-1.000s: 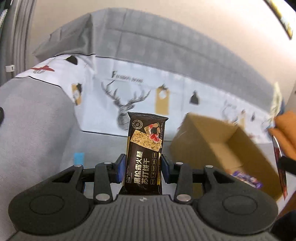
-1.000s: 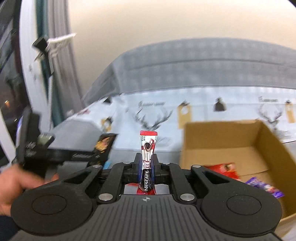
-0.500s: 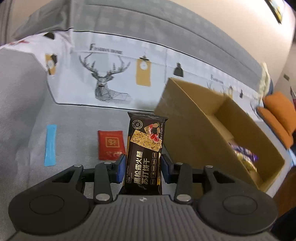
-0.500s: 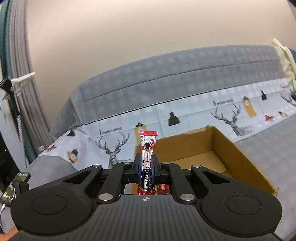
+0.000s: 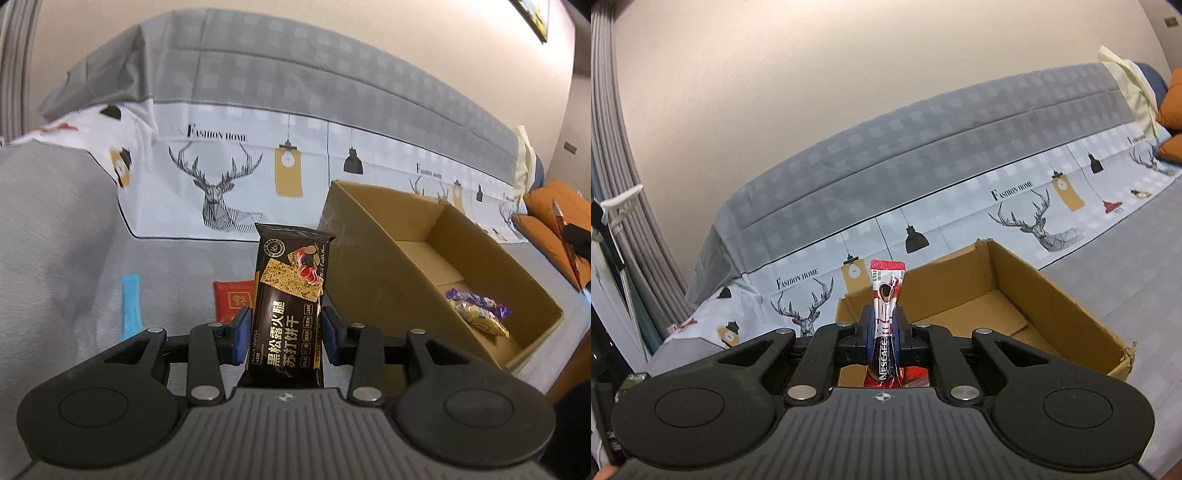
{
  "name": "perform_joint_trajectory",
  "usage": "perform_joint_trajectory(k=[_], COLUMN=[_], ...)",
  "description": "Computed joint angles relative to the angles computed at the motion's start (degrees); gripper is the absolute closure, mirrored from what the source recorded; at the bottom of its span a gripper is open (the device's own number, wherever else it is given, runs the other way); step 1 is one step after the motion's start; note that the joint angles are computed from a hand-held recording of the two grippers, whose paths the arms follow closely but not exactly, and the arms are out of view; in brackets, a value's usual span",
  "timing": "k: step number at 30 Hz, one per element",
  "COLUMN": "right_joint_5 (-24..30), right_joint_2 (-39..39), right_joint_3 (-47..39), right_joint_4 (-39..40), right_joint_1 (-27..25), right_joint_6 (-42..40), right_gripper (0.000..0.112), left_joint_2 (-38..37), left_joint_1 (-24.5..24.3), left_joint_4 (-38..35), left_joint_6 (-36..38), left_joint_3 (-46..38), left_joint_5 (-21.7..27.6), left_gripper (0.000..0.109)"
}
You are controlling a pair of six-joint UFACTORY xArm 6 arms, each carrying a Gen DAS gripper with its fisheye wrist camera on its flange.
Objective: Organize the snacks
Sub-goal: 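Carry both held snacks toward the cardboard box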
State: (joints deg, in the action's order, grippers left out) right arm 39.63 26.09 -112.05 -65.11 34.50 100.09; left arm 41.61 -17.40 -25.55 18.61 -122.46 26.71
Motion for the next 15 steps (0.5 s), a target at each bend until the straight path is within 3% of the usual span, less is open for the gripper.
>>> perform_joint_trajectory(k=[7,11,15], right_joint_5=[-2.9,-4.8,-5.7], right_joint_2=[-5.2,-6.7,-7.8], right_joint_3=[7.9,9.2,12.5], right_joint_4=[-5.0,-7.6,-9.3], right_joint_1=[-1.4,-1.7,-1.9], right_joint_6=[7.6,7.6,6.6], right_gripper=[0.101,0.101,0.101], left_joint_2=[-11.0,-13.8,-13.6], left_joint_1=[-2.4,-3.2,-5.1], left_joint_4=[1.1,6.1,9.7], left_joint_6=[4.2,-4.5,-9.3], left_joint_3=[17.6,20.5,17.9], left_joint_5=[-11.4,-10.7,-7.4], left_gripper=[0.065,0.065,0.065])
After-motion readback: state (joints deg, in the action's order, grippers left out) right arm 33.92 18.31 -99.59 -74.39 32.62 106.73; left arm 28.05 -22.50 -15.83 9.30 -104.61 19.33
